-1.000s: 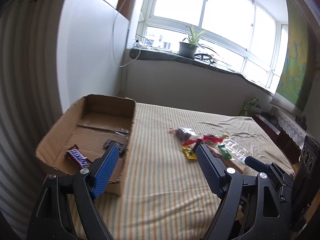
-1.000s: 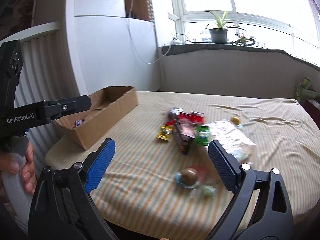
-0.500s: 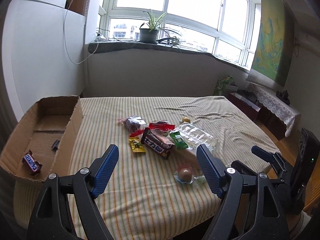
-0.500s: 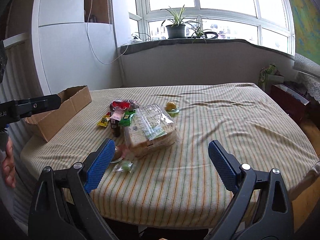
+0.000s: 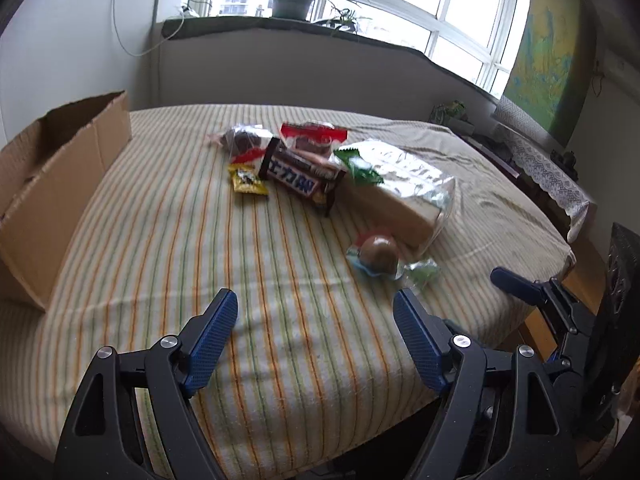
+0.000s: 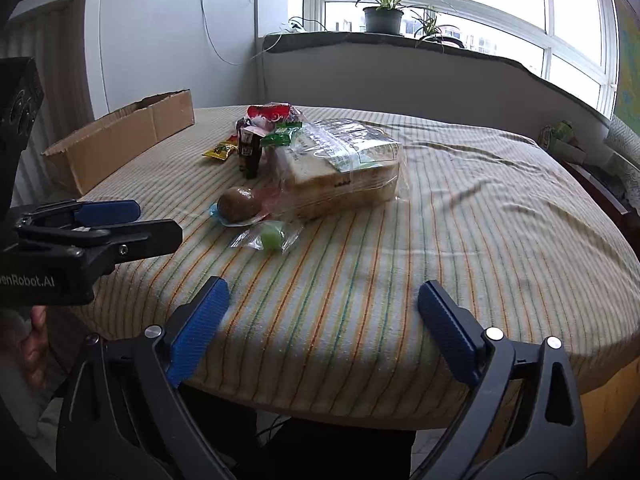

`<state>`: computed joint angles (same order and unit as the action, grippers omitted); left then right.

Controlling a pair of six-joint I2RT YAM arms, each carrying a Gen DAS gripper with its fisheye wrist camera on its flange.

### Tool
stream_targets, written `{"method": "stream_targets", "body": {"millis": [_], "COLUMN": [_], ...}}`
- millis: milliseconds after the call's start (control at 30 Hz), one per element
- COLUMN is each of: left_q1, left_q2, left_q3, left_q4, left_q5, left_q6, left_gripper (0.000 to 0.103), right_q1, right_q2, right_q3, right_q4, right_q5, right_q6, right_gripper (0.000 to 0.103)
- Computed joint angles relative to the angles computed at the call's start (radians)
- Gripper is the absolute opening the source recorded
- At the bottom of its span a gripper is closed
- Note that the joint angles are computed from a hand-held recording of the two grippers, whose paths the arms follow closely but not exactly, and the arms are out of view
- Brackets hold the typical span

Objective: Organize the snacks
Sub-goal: 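Grasp the brown ball candy with the left gripper while the right gripper grasps the green candy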

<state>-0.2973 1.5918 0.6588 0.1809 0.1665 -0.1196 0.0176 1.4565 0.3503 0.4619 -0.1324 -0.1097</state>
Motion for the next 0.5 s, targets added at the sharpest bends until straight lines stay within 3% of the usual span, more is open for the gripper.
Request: {"method": "stream_targets", "body": {"millis": [67, 267, 500], "left_q1": [-0.013, -0.036, -0.053], "left_q2": [-0.014, 0.022, 0.105], "left_q3": [-0.044, 0.016, 0.132], "left_q4": [0.066, 0.027, -0.031], "left_q5": [-0.023, -0.048, -0.028], "left_q6": [0.028, 0.052, 0.091], "left_gripper": [0.080, 0.080, 0.080], "right_q1": [0.010, 0.033, 0.072], "right_q2": [0.009, 0.053, 0.087], "right_q3": [0.005, 0.042, 0.093], "right_q4": [0.011, 0.032, 0.012], "right_q5": [0.010, -0.005, -0.027], "right_q6": [-0.008, -0.050, -0.082], "right_gripper": [0.100, 0.098, 0.064]}}
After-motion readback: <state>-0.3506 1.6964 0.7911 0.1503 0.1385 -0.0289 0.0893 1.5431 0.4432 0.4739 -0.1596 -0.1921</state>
